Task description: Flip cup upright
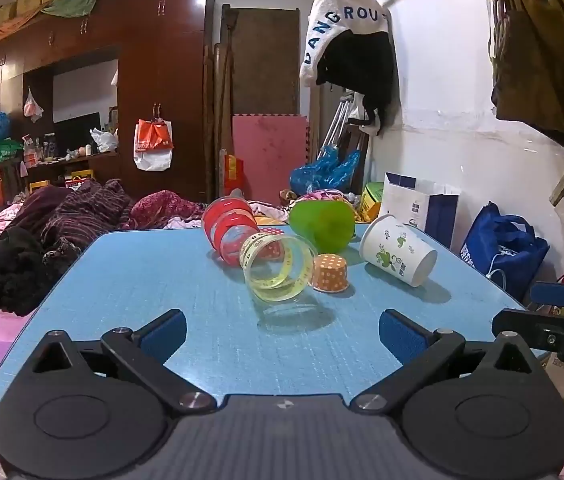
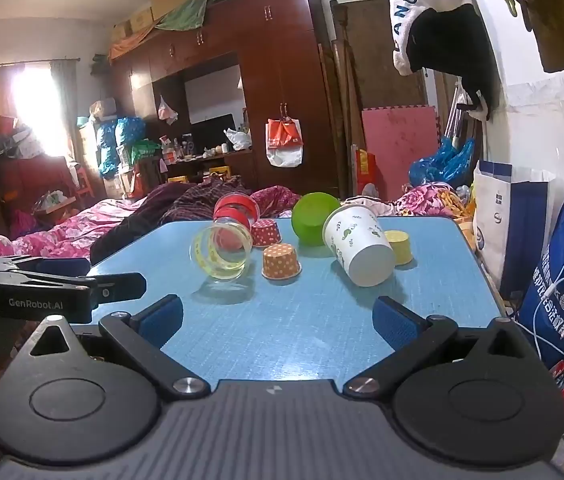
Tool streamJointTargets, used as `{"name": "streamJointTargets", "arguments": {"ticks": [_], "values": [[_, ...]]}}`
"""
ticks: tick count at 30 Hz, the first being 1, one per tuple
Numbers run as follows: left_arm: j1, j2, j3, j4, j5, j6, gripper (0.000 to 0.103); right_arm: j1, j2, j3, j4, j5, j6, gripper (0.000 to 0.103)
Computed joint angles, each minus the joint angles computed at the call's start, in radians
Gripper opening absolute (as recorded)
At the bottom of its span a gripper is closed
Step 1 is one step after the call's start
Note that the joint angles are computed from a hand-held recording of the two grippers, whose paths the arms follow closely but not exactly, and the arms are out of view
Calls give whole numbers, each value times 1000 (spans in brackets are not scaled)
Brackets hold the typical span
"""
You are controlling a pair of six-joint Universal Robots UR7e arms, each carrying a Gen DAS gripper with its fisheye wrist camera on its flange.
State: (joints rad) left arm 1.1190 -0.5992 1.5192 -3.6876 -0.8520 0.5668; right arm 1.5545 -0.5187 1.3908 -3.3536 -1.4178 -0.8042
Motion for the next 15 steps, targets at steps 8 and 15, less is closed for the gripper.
{"name": "streamJointTargets", "arguments": {"ticks": [8,15], "values": [[0,-2,3,1,-2,-3,103,-1,1,0,-3,2,3,102],[0,-4,7,5,-10,-2,103,0,-4,6,-1,3,6,102]]}}
